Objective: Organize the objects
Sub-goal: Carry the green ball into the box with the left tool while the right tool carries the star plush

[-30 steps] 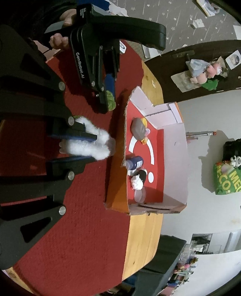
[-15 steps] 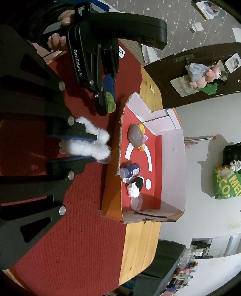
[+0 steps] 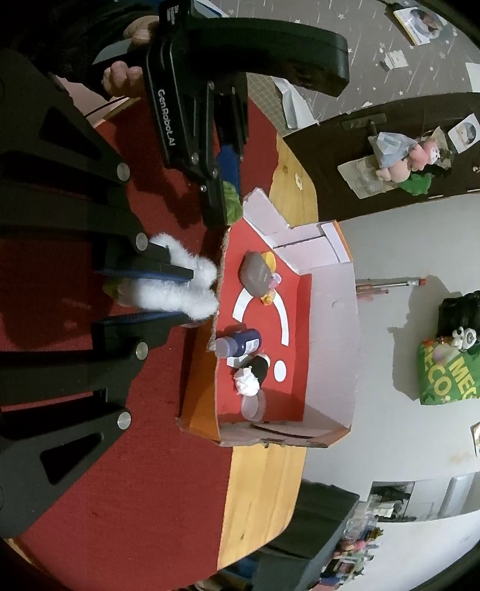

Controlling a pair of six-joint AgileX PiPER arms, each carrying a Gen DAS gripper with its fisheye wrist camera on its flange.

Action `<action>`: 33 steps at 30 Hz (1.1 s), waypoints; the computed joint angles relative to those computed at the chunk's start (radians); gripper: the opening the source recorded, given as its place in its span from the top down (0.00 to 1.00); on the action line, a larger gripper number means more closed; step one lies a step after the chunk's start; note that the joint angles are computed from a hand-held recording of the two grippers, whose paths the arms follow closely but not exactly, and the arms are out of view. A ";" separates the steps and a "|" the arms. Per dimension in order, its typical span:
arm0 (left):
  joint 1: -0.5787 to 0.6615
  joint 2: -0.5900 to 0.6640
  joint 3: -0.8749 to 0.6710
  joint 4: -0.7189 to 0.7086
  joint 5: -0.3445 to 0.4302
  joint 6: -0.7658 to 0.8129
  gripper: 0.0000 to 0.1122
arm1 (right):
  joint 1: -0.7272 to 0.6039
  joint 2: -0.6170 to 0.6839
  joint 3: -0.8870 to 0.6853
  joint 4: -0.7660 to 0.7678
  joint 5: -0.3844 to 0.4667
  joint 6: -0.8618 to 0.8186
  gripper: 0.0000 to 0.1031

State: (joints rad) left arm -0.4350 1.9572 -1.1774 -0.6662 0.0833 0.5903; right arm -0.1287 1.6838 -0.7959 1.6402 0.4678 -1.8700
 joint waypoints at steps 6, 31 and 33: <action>0.019 0.025 -0.073 0.170 0.053 -0.156 0.73 | -0.004 0.015 -0.071 -0.115 0.026 0.118 0.86; 0.083 0.298 -0.502 0.375 0.396 -0.320 0.72 | 0.060 0.356 -0.579 -0.700 0.118 0.753 0.86; 0.087 0.309 -0.518 0.361 0.412 -0.304 0.72 | 0.067 0.377 -0.605 -0.734 0.124 0.785 0.86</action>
State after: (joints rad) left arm -0.3482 2.2666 -1.6955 -0.3055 0.4951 0.2861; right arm -0.0619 2.0608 -1.4004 0.9057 0.5920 -1.0845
